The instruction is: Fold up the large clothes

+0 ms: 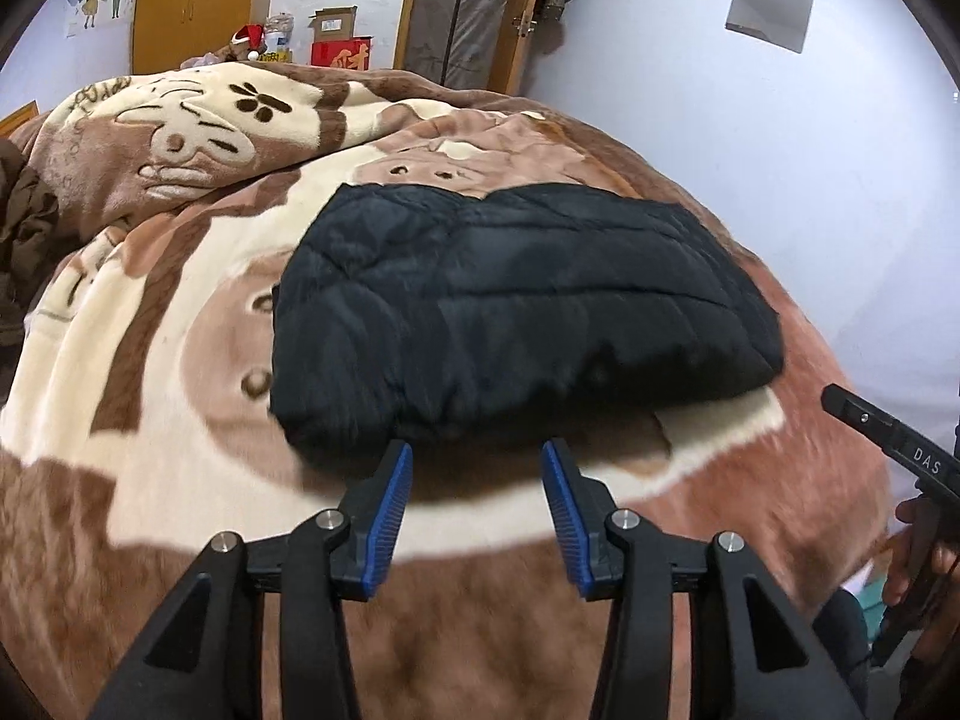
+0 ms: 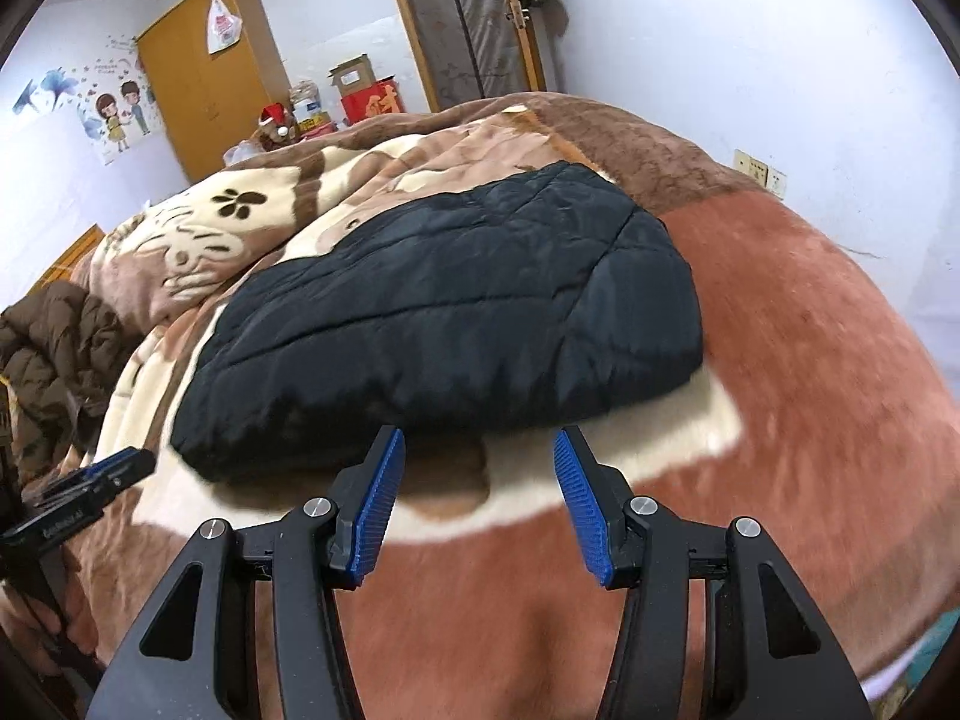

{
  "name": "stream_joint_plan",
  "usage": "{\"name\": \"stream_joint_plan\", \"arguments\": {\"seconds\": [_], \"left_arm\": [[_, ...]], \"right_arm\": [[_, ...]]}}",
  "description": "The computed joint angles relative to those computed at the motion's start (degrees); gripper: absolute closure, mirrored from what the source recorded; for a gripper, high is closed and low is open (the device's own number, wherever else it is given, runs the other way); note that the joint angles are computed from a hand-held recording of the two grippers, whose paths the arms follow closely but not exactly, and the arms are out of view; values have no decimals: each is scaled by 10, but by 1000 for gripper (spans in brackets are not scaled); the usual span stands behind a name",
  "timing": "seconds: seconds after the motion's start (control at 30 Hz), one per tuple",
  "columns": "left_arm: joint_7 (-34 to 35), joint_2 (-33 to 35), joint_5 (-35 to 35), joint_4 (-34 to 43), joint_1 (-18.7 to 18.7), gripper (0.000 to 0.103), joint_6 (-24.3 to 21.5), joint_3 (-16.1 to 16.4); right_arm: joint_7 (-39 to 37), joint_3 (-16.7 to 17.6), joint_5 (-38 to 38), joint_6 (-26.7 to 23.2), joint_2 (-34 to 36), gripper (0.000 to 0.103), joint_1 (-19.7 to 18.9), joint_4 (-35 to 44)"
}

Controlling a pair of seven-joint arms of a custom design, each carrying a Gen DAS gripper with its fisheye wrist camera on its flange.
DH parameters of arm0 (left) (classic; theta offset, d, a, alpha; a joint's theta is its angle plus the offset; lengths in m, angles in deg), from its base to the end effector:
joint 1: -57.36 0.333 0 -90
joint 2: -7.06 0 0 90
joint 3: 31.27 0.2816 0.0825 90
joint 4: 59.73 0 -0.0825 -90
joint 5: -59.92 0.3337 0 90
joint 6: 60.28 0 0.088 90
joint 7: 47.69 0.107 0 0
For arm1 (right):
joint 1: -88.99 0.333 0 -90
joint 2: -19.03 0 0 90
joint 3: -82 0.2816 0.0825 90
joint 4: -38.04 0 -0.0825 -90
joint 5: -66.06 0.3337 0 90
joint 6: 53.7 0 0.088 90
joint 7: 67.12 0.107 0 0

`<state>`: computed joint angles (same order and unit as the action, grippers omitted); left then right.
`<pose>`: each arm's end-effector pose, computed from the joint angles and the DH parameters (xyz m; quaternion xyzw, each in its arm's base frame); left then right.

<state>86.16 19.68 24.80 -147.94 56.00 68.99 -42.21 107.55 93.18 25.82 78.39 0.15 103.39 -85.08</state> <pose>0.5989 -0.1339 0.5636 -0.3955 0.8388 -0.3692 0.0615 0.4171 0.1965 0.5729 -0.4002 0.8262 -0.2892 0.2714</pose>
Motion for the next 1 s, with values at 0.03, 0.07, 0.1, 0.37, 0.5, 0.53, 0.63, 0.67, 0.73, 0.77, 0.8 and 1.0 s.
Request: {"name": "stream_joint_plan", "arguments": {"seconds": [0.03,0.07,0.1,0.37,0.5,0.53,0.63,0.67,0.73,0.77,0.8,1.0], "left_arm": [[9,-25,-9,-29,5,54,1,1],[18,-45,-18,-51,8,52,0,3],[28,-64,-30,-73,10,49,-1,6],[84,-188,-72,-200,2,39,-6,47],[87,-217,-72,-226,-3,35,-12,62],[87,-220,-71,-228,-4,34,-14,64],[84,-224,-69,-229,-5,31,-19,70],[85,-224,-69,-229,-6,29,-20,72],[82,-226,-67,-230,-6,28,-17,73],[81,-226,-66,-230,-6,28,-17,73],[80,-227,-64,-231,-6,28,-14,73],[76,-228,-53,-229,-7,28,-17,73]], "right_arm": [[-2,10,-1,-16,-1,50,5,7],[-2,23,-3,-44,1,50,11,20],[-2,29,-4,-59,0,50,17,26],[-10,65,-7,-171,16,50,72,83],[-6,71,-16,-206,25,49,94,100],[-5,72,-18,-214,28,49,98,105],[-4,70,-21,-225,34,49,110,112],[-6,69,-21,-229,36,49,112,115],[-8,66,-20,-237,39,49,117,119],[-7,65,-20,-239,39,49,119,119],[-6,64,-20,-240,39,49,120,119],[-6,60,-15,-248,38,49,125,118]]}}
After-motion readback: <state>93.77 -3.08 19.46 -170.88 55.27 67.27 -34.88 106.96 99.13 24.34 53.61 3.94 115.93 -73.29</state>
